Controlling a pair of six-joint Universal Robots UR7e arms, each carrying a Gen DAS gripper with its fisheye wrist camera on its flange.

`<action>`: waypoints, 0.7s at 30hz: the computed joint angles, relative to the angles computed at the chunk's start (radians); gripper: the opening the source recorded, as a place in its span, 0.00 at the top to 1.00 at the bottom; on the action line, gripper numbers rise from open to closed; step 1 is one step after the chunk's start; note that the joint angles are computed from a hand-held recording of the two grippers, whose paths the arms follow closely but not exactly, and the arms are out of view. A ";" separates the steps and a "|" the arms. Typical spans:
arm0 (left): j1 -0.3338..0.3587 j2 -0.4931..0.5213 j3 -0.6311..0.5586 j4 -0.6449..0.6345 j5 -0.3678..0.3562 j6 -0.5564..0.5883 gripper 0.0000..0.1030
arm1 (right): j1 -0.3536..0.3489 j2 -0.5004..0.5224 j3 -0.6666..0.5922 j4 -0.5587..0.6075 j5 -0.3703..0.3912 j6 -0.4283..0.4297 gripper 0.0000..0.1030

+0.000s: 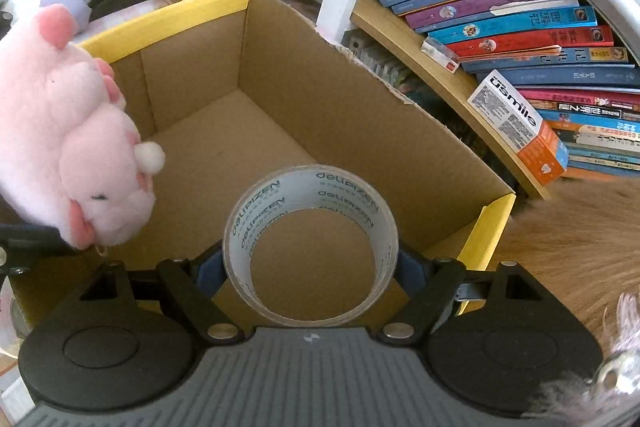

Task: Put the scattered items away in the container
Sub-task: 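Open right tool dropping the tape roll while left tool releases the pig into the box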

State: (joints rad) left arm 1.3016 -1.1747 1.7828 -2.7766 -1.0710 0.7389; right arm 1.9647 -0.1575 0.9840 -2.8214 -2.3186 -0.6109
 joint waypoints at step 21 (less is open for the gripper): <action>0.020 -0.183 0.123 -0.149 -0.223 -0.066 0.07 | 0.079 -0.107 0.233 -0.382 0.004 0.089 0.13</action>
